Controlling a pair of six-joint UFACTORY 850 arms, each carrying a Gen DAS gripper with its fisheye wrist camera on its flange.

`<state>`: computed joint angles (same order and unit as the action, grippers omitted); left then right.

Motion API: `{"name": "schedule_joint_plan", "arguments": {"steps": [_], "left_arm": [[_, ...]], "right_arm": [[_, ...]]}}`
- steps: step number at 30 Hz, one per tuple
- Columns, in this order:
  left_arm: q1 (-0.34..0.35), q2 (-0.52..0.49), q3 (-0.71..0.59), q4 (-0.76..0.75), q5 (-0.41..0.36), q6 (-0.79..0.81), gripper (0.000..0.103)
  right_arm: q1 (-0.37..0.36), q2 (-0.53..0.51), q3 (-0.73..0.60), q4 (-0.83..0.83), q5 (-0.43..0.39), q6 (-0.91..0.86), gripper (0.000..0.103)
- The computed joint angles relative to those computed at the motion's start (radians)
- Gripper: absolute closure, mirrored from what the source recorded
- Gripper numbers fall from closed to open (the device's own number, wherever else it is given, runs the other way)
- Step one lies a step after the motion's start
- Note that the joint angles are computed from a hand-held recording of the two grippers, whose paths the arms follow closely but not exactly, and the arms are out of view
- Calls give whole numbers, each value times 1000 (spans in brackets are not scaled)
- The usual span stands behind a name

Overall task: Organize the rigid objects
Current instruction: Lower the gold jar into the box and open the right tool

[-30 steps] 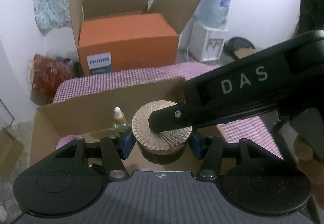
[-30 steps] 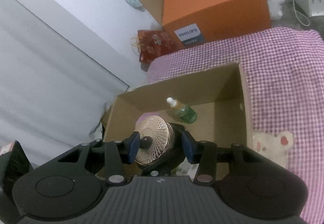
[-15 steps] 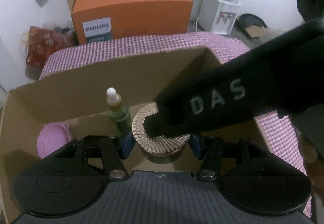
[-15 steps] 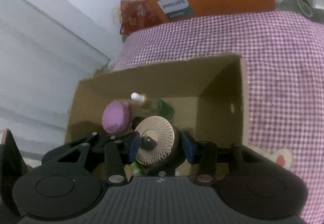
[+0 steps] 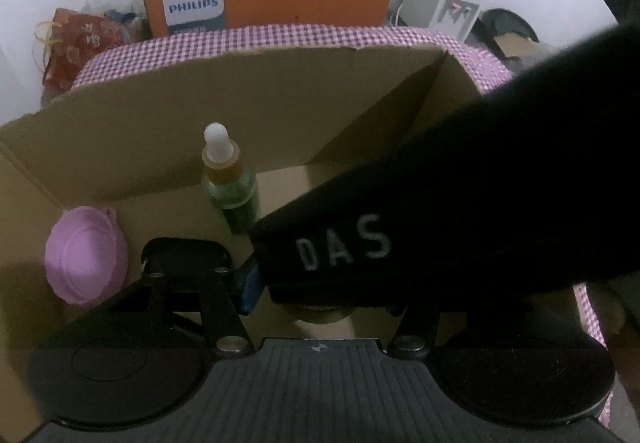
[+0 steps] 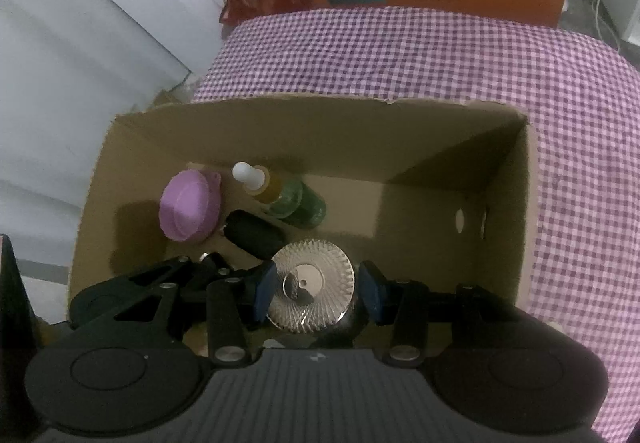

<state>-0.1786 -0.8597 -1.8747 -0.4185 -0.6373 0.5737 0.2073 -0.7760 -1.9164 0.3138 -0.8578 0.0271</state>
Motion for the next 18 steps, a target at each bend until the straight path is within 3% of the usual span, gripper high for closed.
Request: {"name": "schedule_joint_plan", "arguments": {"steps": [8,18], "left_arm": [[7,-15,-19,1,-67,-32,46],[11,76,95,-89,10,59,46]], "right_arm": [[2,-2,3,-4,10,10,55],[-3,66,84,48,93,-28,55]]}}
